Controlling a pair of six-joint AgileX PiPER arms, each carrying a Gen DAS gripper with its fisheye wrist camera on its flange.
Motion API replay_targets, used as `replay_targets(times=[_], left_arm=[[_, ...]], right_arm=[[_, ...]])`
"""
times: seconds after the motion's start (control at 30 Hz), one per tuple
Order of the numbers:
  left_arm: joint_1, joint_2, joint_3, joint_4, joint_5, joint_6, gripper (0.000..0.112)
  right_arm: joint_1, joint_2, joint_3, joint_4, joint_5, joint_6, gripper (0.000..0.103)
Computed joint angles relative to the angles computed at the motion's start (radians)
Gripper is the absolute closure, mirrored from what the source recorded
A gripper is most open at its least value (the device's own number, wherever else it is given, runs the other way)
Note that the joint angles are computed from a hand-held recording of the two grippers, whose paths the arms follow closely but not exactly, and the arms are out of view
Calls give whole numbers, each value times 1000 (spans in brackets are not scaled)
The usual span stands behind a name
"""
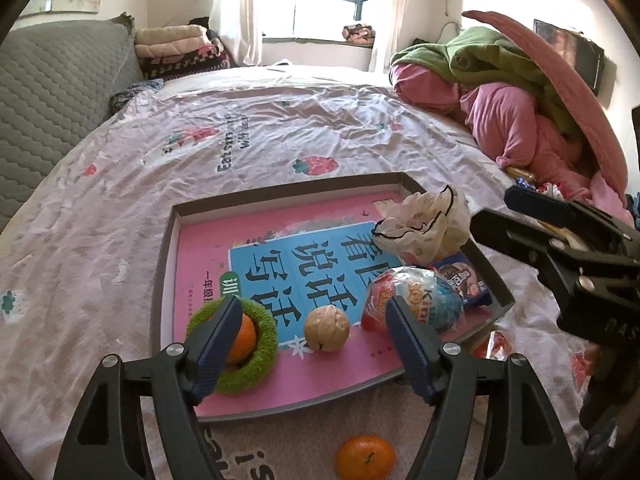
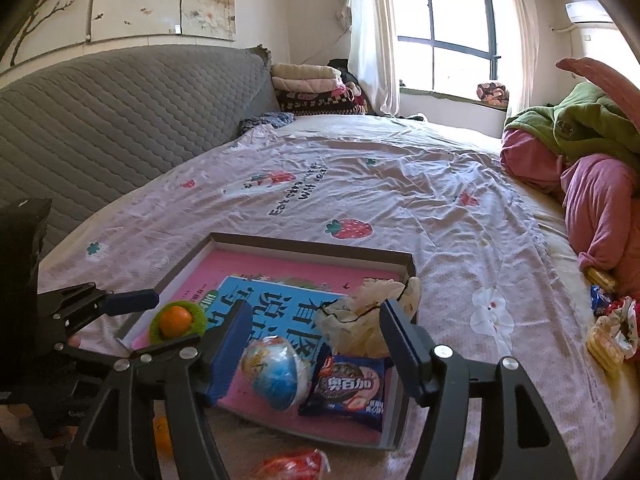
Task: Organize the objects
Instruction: 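Withdraw both grippers from the tray toward the orange and white packet beside it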
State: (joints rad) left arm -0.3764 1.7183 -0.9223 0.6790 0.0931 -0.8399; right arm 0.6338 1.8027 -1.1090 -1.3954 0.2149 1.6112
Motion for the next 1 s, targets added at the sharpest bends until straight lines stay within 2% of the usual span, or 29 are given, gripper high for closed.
replay_targets(times=[0.07, 0.13, 0.4, 0.53, 0.63, 1.0], left_arm=[[1, -26, 14, -6, 1, 0, 37], [-2, -49, 28, 53, 7, -68, 37], [5, -132, 96, 199, 10, -239, 37], [-8, -169, 137, 440, 26, -491, 37], [-15, -188, 163, 531, 36, -586, 37], [-25, -221, 259, 636, 8, -710, 37]], right_arm=[[11, -20, 22, -31, 2, 36, 32], [24, -43, 49, -103, 9, 116, 31], [73, -108, 156, -239, 23, 282, 31], [96, -129, 202, -307, 36, 372, 30], [116, -136, 218, -299, 54, 370, 30], [143, -127, 256, -275, 49, 384, 30]])
